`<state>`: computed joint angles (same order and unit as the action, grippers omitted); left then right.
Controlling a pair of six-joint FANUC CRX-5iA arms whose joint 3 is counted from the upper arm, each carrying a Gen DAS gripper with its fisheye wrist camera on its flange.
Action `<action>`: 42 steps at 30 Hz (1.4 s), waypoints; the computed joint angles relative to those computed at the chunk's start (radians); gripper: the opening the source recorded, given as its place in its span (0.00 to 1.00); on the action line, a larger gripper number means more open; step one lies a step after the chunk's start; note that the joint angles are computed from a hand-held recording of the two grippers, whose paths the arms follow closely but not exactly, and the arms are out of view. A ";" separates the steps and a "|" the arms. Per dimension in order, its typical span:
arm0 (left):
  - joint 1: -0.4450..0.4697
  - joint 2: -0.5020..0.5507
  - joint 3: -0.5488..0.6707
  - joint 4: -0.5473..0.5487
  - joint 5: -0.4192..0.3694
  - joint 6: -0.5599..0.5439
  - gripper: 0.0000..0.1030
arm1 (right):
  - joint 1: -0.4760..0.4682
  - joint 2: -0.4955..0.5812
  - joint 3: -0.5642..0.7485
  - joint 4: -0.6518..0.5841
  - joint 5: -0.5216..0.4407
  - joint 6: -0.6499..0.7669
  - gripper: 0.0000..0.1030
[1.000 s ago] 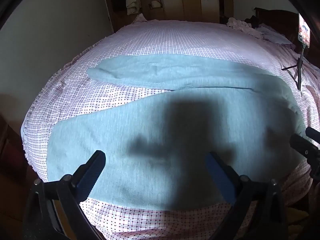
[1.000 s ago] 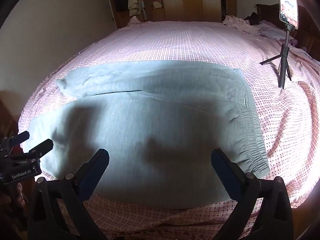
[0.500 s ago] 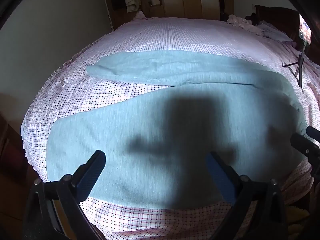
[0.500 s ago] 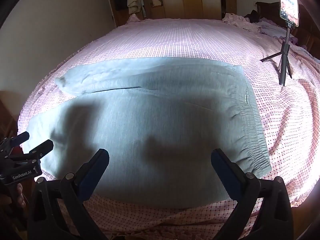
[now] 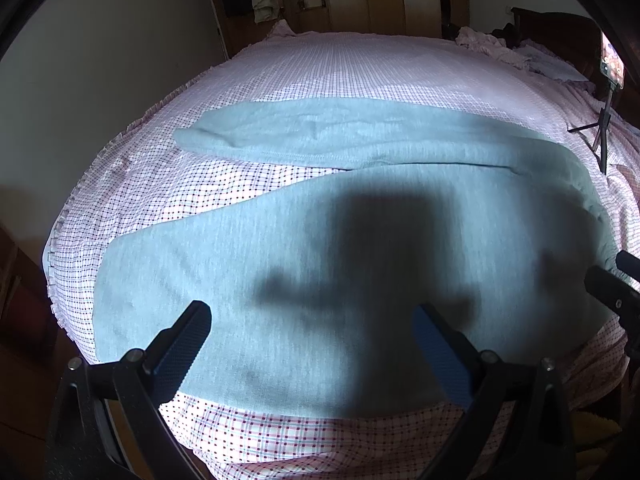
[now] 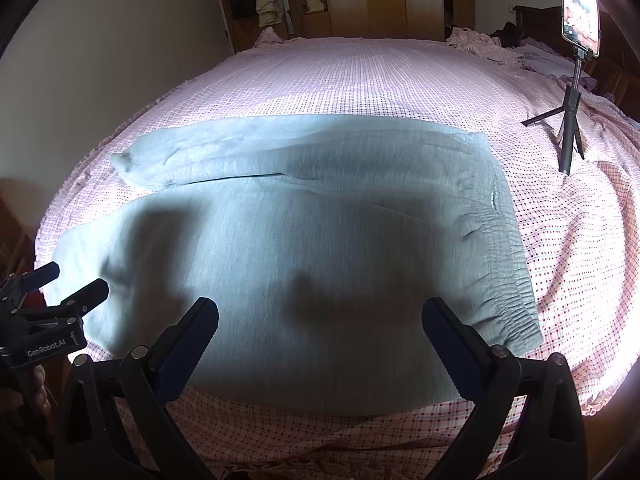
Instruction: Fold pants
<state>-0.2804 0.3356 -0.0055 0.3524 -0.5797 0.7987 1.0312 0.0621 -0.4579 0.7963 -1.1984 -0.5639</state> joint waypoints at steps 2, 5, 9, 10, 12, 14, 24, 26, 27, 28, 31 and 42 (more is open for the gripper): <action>0.000 0.000 0.001 0.000 0.000 -0.003 1.00 | 0.000 -0.001 0.003 -0.004 -0.002 0.002 0.96; -0.001 0.001 0.002 0.000 -0.002 -0.005 1.00 | 0.000 0.000 0.004 -0.005 -0.002 0.002 0.96; 0.000 0.005 0.012 -0.009 -0.012 0.005 1.00 | -0.001 -0.001 0.004 -0.010 0.001 0.008 0.96; 0.000 0.005 0.011 -0.009 -0.011 0.005 1.00 | -0.002 0.000 0.005 -0.010 0.001 0.008 0.96; 0.000 0.002 0.007 -0.007 -0.007 0.003 1.00 | -0.002 0.000 0.005 -0.010 0.002 0.009 0.96; -0.001 0.000 0.003 -0.005 0.000 0.000 1.00 | -0.002 0.001 0.007 -0.011 0.001 0.010 0.96; -0.001 -0.004 0.003 -0.013 0.003 0.005 1.00 | -0.002 0.001 0.006 -0.015 0.004 0.006 0.96; -0.001 -0.004 0.004 -0.015 0.000 0.007 1.00 | -0.001 0.000 0.005 -0.015 0.005 0.004 0.96; 0.000 -0.003 0.005 -0.016 -0.001 0.009 1.00 | 0.000 0.000 0.005 -0.015 0.004 0.004 0.96; 0.001 -0.002 0.007 -0.015 -0.003 0.008 1.00 | -0.001 0.000 0.005 -0.015 0.005 0.005 0.96; 0.001 0.000 0.012 -0.021 -0.011 0.009 1.00 | -0.001 0.000 0.005 -0.015 0.005 0.005 0.96; -0.001 0.025 0.056 -0.064 -0.048 0.041 1.00 | -0.006 0.000 0.002 -0.022 0.019 0.007 0.96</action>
<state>-0.2812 0.3607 0.0500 0.2887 -0.6280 0.8397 1.0247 0.0625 -0.4557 0.7744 -1.1789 -0.5567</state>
